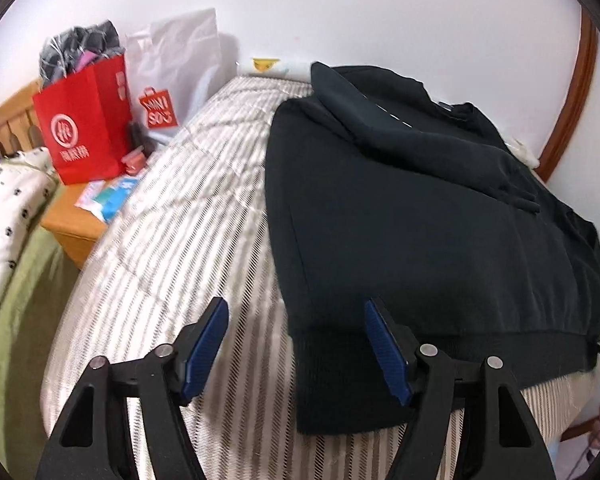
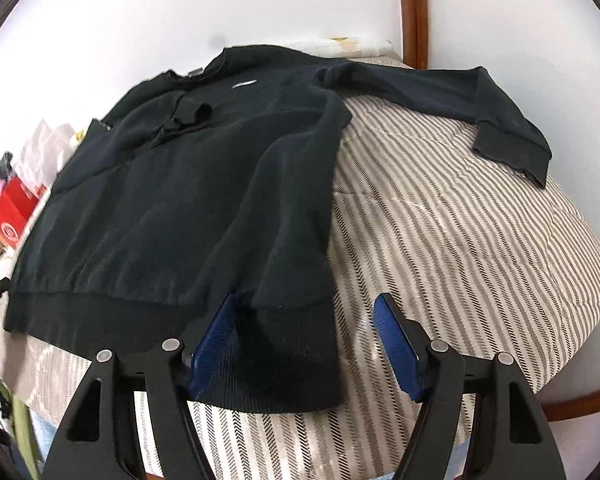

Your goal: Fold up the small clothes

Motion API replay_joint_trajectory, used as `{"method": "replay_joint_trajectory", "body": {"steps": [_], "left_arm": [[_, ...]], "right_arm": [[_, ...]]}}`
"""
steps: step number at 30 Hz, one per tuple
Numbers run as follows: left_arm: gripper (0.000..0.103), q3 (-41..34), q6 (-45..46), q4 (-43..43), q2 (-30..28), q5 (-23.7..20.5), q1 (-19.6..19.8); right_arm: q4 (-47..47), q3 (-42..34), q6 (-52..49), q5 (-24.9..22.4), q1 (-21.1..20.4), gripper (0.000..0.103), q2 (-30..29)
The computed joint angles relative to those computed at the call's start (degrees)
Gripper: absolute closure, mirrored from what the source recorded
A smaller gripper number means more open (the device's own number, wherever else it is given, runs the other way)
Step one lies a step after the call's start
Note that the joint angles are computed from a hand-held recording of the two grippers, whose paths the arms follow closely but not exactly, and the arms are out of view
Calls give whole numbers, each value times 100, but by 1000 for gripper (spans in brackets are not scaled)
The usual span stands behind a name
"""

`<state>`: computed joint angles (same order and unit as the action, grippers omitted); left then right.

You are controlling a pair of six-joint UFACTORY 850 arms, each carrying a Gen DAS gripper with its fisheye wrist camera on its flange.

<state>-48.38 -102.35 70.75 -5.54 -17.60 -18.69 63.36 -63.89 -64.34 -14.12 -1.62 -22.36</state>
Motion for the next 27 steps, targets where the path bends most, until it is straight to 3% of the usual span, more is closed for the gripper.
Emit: {"method": "replay_joint_trajectory", "body": {"steps": [3,7,11,14,16,18,27], "left_arm": [[46,-53,115,-25,-133,247,59],[53,-190,-117,264,-299,150,26],[76,-382,92,63,-456,-160,-56],[91,-441,262,-220,-475,-227,-15],[93,-384,382,-335,-413,-105,38],[94,-294,368,-313,-328,-28,56],[95,314,254,-371,337,165,-20]], "right_arm": [[146,1,-68,155,64,32,-24],[3,-123,106,159,73,35,-116],[96,-284,3,198,114,41,-245],[39,-400,-15,279,152,67,-333],[126,-413,-242,297,158,84,-328],[377,-360,-584,312,140,88,-280],[890,29,-1212,22,-56,92,51]]}}
